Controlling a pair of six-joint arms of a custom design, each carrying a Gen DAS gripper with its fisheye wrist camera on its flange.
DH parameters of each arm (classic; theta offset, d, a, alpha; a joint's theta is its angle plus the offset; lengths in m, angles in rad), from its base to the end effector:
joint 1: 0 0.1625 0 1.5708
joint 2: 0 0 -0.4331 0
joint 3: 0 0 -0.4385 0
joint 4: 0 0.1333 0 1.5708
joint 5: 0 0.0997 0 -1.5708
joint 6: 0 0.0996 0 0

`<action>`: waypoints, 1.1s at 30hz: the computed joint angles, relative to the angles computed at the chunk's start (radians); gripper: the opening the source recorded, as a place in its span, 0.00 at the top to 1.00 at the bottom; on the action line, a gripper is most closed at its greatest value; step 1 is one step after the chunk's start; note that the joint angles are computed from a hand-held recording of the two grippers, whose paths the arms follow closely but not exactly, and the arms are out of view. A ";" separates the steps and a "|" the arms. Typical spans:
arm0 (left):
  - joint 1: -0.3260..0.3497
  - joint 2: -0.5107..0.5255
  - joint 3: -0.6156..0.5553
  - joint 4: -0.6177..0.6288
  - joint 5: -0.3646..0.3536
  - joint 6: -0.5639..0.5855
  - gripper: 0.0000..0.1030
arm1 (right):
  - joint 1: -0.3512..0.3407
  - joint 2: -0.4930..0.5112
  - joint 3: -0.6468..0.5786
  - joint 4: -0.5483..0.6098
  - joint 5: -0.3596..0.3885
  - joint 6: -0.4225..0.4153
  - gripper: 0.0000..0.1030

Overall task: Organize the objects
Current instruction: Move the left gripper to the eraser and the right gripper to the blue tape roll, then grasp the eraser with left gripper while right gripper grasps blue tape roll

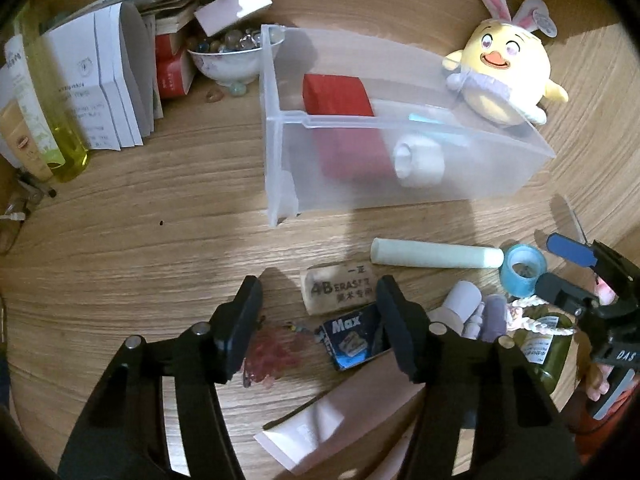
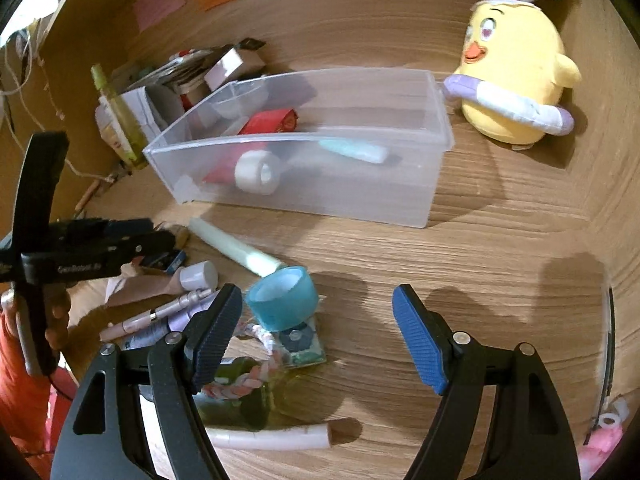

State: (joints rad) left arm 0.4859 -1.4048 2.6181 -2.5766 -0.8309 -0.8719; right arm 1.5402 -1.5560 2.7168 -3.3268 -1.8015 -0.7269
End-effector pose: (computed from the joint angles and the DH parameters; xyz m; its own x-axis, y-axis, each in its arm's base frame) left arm -0.1782 -0.3208 0.0863 -0.8053 0.1120 -0.5822 0.3867 0.8436 -0.3725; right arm 0.1007 -0.3213 0.1690 -0.7410 -0.4320 0.5141 -0.6251 0.7234 -0.2931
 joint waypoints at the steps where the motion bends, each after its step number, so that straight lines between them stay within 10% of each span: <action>1: 0.000 0.008 -0.002 -0.012 -0.009 0.010 0.45 | 0.008 0.012 -0.002 -0.009 -0.007 -0.003 0.27; 12: 0.008 0.033 -0.016 -0.035 -0.017 0.053 0.60 | 0.032 0.068 -0.023 0.018 -0.027 -0.027 0.62; 33: -0.074 -0.092 0.003 -0.069 0.104 0.053 0.60 | 0.062 -0.021 -0.036 -0.024 0.048 0.008 0.62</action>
State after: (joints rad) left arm 0.4123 -1.4969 2.6212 -2.6460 -0.7266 -0.8187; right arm 1.6024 -1.5769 2.6808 -3.3503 -1.7540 -0.7184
